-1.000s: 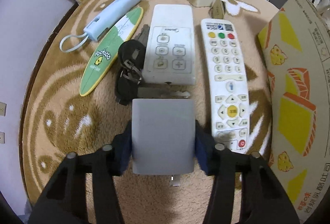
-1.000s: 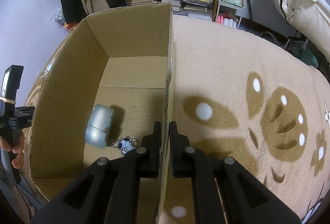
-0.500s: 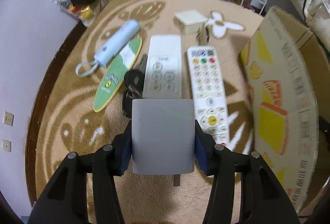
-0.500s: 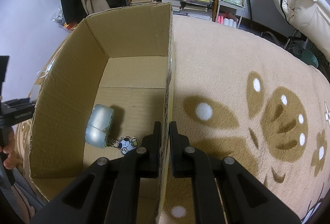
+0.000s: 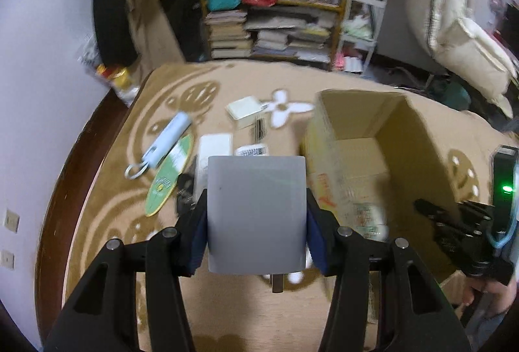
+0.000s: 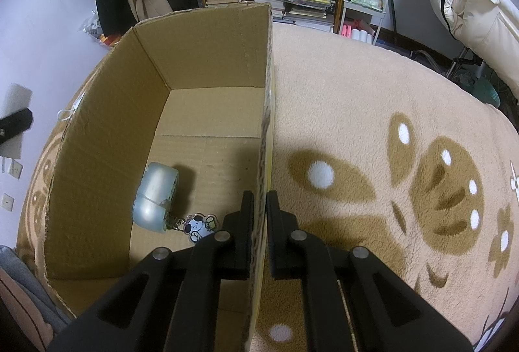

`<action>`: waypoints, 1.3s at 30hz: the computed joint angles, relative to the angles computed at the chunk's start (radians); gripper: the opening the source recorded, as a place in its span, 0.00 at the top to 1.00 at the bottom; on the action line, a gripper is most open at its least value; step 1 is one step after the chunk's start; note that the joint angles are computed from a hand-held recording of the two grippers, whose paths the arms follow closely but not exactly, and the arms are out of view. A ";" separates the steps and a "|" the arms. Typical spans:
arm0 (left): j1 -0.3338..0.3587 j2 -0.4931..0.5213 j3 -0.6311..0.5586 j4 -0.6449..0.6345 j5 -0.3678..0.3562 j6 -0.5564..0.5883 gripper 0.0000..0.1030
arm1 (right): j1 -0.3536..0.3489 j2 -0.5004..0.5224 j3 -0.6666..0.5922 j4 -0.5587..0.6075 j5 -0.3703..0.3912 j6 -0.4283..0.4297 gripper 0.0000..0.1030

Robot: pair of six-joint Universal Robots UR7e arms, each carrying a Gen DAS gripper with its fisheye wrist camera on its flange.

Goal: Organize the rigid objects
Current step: 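Carry the white charger with the left tool over the box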

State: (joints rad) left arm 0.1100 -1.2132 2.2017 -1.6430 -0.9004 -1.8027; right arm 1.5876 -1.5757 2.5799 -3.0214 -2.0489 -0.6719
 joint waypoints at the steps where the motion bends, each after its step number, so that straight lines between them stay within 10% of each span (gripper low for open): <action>1: 0.001 0.011 -0.010 -0.008 0.008 0.015 0.51 | -0.001 -0.001 0.001 0.000 0.001 -0.001 0.92; 20: 0.043 0.252 -0.100 -0.275 -0.019 0.329 0.51 | 0.001 0.000 0.002 -0.002 -0.001 0.000 0.92; 39: 0.079 0.292 -0.094 -0.343 -0.036 0.369 0.51 | -0.002 -0.001 -0.001 0.007 0.002 0.000 0.92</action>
State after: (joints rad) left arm 0.1891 -0.9216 2.1079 -1.9861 -0.9368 -1.4339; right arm 1.5855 -1.5768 2.5788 -3.0146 -2.0464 -0.6719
